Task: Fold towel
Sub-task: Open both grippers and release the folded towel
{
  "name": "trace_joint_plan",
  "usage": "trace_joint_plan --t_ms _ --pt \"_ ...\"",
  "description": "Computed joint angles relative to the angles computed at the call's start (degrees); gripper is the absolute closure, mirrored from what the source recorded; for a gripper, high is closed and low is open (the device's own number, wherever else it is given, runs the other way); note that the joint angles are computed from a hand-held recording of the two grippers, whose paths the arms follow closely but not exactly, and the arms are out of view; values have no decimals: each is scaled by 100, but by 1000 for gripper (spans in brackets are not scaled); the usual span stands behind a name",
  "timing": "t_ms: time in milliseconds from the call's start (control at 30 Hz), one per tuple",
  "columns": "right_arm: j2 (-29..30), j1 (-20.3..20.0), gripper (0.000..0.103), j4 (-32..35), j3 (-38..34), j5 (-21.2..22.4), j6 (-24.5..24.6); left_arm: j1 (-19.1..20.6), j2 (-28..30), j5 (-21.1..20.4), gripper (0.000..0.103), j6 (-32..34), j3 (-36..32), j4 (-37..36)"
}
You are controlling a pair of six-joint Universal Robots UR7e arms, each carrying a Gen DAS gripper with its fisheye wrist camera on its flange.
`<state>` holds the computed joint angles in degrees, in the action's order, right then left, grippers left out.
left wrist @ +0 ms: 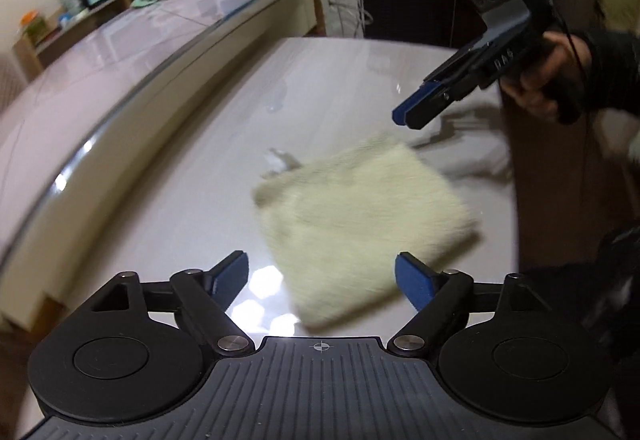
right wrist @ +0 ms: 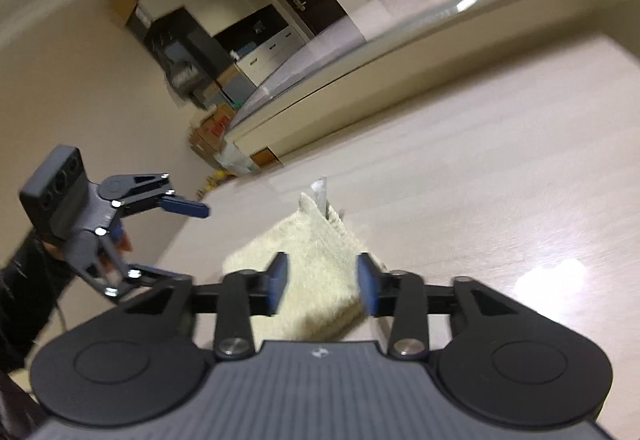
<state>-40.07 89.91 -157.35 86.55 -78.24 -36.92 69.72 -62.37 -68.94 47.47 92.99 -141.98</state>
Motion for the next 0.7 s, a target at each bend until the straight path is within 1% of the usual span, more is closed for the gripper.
trace_joint_plan --t_ms 33,67,100,133,200,233,300,367,400,433,533,633,700 --pt "-48 31 54 -69 90 -76 -128 -6 -34 21 17 -23 116 -94" --pt "-120 88 53 -232 263 -235 -378 -16 -60 101 17 -40 279 -272" --pt "-196 184 52 -571 532 -505 -833 -29 -89 203 17 -64 480 -497" --pt "-223 230 52 -728 651 -617 -1066 -26 -94 233 17 -103 570 -597" --pt "-304 345 52 -1081 1010 -803 -1830 66 -134 -30 17 -345 672 -589" --pt "-328 371 52 -1056 1075 -807 -1987 108 -144 -161 17 -398 701 -601" --pt "-355 423 52 -1045 1191 -830 -2242 202 -181 -617 17 -328 814 -799" --pt "-357 430 52 -1061 1221 -769 -2257 258 -182 -955 16 -215 902 -1128" --pt "-354 416 52 -1028 1194 -707 -2152 291 -142 -1109 12 -249 889 -1272" --pt "-354 409 52 -983 1158 -682 -2075 309 -105 -1159 12 -301 833 -1248" --pt "-287 407 52 -975 1006 -691 -1852 353 109 -1042 12 -292 535 -935" --pt "-192 449 52 -1153 884 -866 -1939 406 322 -856 12 -366 239 -563" --pt "-120 486 52 -1251 813 -992 -2057 422 375 -764 12 -206 207 -526"
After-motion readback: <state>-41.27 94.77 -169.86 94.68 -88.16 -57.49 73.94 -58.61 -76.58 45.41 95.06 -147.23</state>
